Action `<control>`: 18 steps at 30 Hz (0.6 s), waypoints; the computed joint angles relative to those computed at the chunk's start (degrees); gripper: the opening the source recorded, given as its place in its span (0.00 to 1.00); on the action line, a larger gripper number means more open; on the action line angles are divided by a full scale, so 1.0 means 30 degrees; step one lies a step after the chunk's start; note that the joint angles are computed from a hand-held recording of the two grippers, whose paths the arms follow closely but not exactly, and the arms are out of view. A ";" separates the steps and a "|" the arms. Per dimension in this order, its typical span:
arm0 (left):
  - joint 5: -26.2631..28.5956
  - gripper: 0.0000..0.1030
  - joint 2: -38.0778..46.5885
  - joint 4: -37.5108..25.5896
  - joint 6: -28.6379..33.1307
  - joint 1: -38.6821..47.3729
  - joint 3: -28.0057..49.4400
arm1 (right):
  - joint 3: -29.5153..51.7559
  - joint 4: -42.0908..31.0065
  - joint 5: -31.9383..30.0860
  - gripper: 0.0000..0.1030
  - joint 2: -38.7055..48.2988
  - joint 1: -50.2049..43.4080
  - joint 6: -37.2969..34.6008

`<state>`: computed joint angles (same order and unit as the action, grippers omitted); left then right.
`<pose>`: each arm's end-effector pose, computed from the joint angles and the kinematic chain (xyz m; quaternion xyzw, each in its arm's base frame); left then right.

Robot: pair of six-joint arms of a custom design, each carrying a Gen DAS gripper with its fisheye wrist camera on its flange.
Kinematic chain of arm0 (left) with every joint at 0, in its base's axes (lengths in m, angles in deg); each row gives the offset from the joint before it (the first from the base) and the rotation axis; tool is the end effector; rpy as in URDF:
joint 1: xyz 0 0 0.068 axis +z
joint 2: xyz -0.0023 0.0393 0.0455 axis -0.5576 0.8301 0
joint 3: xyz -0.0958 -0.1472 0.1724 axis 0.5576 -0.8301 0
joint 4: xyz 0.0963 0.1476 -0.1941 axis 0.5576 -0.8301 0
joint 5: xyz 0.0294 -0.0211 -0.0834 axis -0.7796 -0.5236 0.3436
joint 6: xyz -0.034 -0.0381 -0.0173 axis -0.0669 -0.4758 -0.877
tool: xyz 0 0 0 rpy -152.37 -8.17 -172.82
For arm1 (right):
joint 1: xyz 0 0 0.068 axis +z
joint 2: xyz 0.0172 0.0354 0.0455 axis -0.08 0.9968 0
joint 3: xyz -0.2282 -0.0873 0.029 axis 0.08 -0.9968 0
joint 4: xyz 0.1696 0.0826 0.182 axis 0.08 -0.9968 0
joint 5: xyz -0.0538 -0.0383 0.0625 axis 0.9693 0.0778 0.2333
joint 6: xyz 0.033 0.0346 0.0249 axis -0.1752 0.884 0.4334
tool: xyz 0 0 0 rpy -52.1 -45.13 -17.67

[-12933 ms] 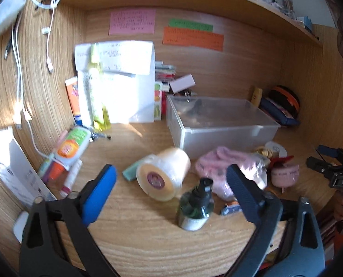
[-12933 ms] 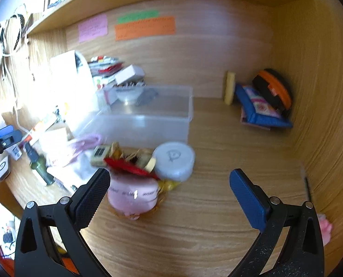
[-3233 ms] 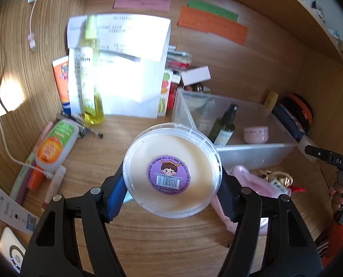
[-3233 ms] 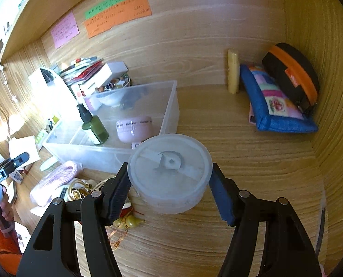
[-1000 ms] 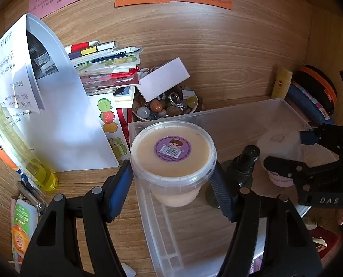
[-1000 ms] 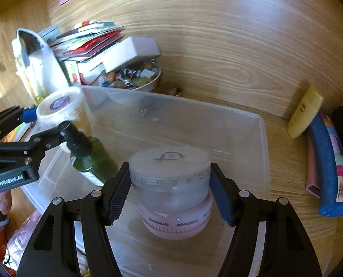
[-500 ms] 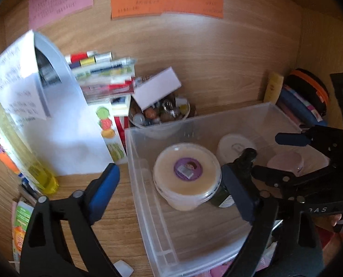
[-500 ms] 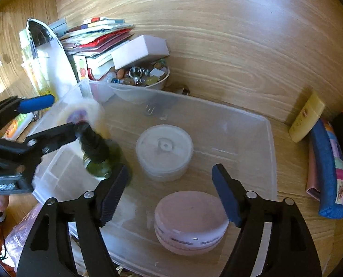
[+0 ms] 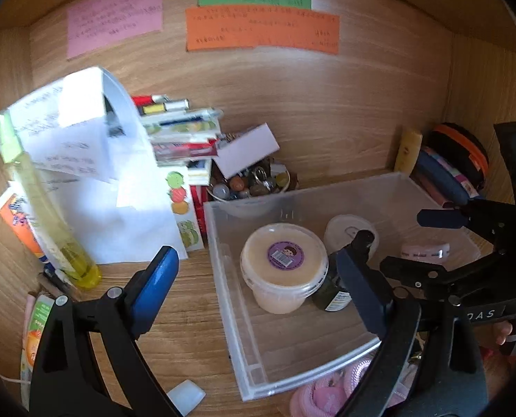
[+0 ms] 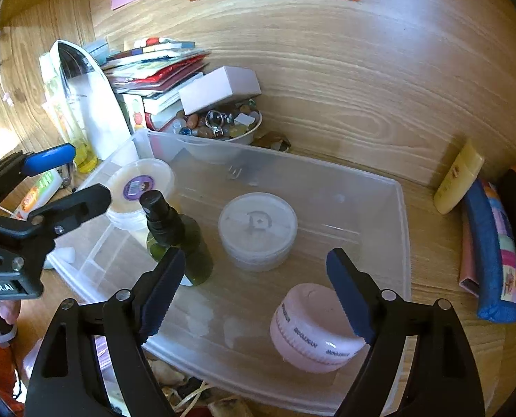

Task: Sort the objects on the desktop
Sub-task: 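Lower both containers into the box and open both grippers, then move the left gripper to the mint-green small bottle and grasp it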

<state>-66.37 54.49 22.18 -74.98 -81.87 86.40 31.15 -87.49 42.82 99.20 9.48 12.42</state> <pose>0.2613 -0.2520 0.1842 -0.1016 0.8836 0.0525 0.4541 0.3719 0.1062 0.1608 -0.3618 0.8590 0.1404 0.3339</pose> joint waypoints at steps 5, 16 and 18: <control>-0.1860 0.93 -0.1821 -0.0962 -0.1319 -0.1081 -0.0890 | -0.1739 0.0869 -0.0691 0.80 -0.2284 -0.0829 -0.0100; -0.5254 0.97 -0.3352 -0.8520 -0.7922 -0.3731 -0.1027 | -0.5994 0.2126 -0.2065 0.94 -0.6810 -0.2641 -0.0093; -0.5671 0.97 -0.3274 -1.0787 -0.9968 -0.4148 -0.0824 | -0.6411 0.2126 -0.2035 0.94 -0.7090 -0.2827 -0.0442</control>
